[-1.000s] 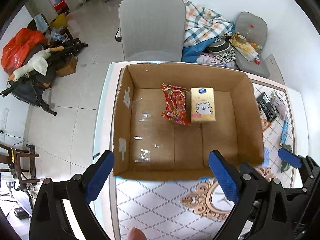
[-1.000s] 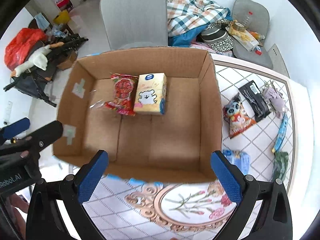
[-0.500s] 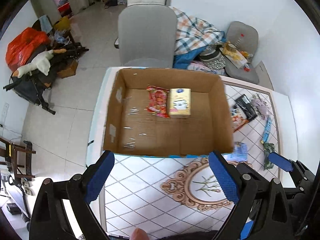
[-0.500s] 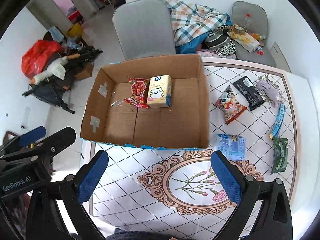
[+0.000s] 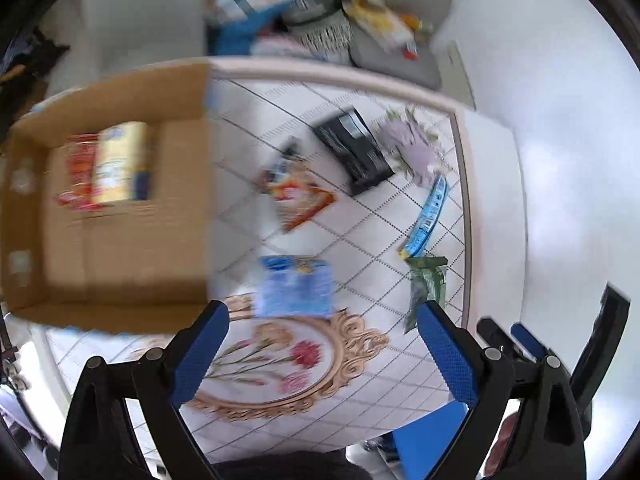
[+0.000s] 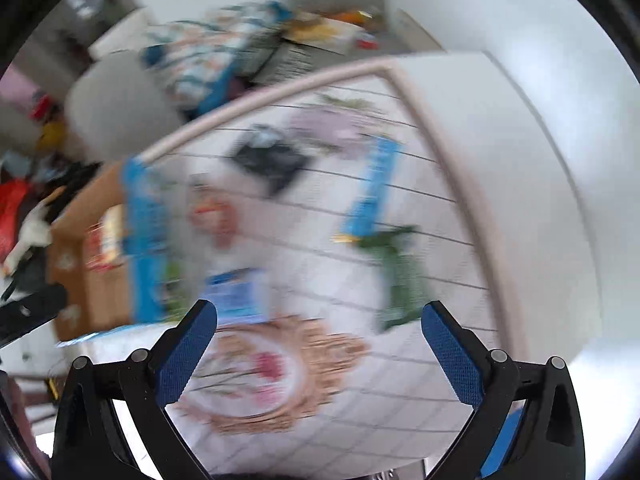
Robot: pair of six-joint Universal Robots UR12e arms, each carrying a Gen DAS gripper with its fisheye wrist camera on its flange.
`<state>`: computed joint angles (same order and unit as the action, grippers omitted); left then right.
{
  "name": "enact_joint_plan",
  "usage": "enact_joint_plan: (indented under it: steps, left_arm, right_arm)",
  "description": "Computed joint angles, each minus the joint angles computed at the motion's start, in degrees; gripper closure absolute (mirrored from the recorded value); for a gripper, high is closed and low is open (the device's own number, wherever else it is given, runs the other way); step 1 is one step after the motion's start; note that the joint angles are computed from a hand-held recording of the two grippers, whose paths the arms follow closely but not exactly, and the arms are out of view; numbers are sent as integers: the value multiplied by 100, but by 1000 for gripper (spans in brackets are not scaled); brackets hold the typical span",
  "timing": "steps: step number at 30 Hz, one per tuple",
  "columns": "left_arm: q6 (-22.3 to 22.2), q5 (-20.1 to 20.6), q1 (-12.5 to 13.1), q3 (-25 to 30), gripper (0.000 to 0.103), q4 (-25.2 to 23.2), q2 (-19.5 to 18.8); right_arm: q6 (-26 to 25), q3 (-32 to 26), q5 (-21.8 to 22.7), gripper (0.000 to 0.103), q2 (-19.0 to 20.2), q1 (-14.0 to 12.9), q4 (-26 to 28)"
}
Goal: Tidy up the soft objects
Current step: 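Lift both tools out of the box and move back over the table, then grasp the panda-print orange bag with the left tool while the right tool grasps the green packet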
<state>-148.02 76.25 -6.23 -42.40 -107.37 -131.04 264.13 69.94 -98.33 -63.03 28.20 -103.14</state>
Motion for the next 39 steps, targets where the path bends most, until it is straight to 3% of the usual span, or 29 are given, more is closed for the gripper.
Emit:
enact_joint_plan:
  steps: [7, 11, 17, 19, 20, 21, 22, 24, 29, 39]
  left_arm:
    - [-1021, 663, -459, 614, 7, -99, -792]
    - [-1366, 1038, -551, 1046, 7, -313, -1217]
    - [-1474, 1543, -672, 1101, 7, -293, -1445]
    - [-1479, 1607, -699, 1043, 16, -242, -1456]
    - [-1465, 1590, -703, 990, 21, -196, -1445]
    - [-1448, 1558, -703, 967, 38, -188, -1441]
    - [-1424, 1523, -700, 907, 40, -157, -1418]
    - [-1314, 1513, -702, 548, 41, 192, -1238]
    - [-887, 1347, -660, -189, 43, 827, -799]
    - [285, 683, -472, -1408, 43, 1620, 240]
  right_arm:
    - [-115, 1420, 749, 0, -509, -403, -831]
    - [-215, 1732, 1194, 1, -465, -505, -1325]
    - [-380, 1811, 1610, 3, -238, -573, -1492]
    - [-435, 1829, 1787, 6, -177, -597, -1471]
    - [-434, 1839, 1827, 9, -163, -600, -1455]
    - [-437, 1854, 1894, 14, -139, -606, -1440]
    - [-446, 1872, 1942, 19, -126, -613, -1471]
    - [-430, 1896, 1990, 42, -103, -615, -1522]
    - [-355, 1822, 1796, 70, -69, -542, -1542]
    - [-15, 1643, 1531, 74, -151, -401, -1847]
